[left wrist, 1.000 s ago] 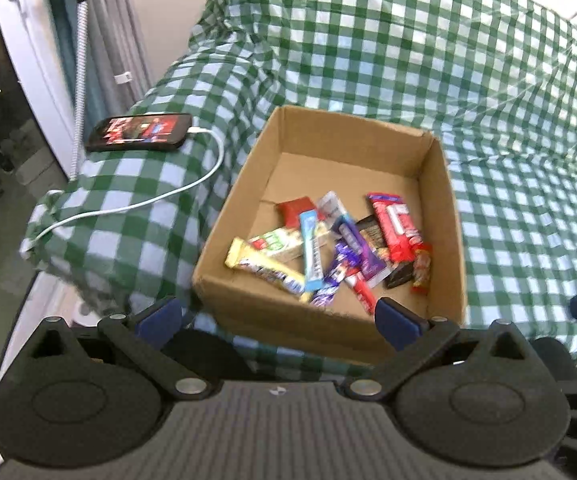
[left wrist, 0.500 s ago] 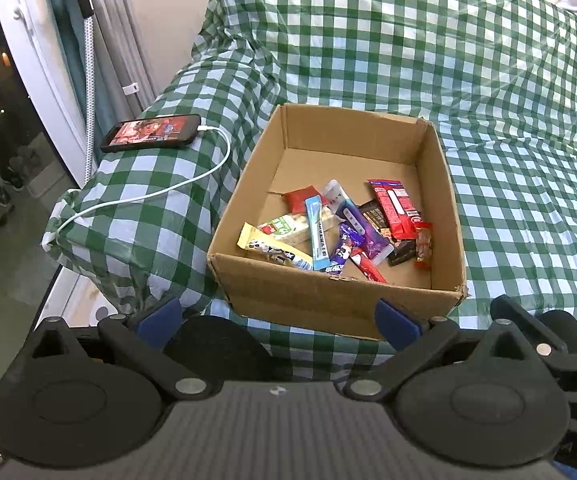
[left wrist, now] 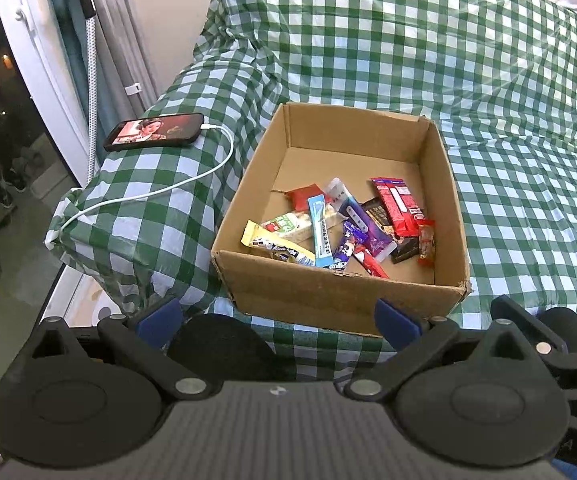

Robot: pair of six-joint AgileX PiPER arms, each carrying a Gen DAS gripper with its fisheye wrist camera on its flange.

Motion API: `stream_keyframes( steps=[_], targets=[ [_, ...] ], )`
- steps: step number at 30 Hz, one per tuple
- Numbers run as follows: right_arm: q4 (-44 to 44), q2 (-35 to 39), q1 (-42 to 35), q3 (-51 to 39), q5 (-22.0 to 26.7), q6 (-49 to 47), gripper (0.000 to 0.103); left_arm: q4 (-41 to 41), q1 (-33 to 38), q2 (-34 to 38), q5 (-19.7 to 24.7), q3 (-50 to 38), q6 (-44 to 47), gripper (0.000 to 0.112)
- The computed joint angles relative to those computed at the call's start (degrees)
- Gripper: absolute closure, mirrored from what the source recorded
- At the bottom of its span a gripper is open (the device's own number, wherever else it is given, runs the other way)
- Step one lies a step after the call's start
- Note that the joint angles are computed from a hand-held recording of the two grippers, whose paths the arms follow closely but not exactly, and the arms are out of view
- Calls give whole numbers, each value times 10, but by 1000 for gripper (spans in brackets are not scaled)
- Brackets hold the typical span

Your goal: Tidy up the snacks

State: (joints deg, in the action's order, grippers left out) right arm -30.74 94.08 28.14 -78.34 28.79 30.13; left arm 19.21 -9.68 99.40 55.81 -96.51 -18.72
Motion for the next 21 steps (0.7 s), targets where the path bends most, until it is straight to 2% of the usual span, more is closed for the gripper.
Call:
stream_keyframes(
  steps=[9, 15, 21],
  targets=[
    [10, 1, -5, -4, 1, -11, 1, 4, -2, 2, 0, -2, -2, 10],
    [25, 8, -15, -10, 2, -14, 1, -32, 10, 22, 17, -33, 32, 10],
    [36, 30, -23, -33, 12, -13, 1, 3, 0, 39, -11, -34, 11, 10]
  ],
)
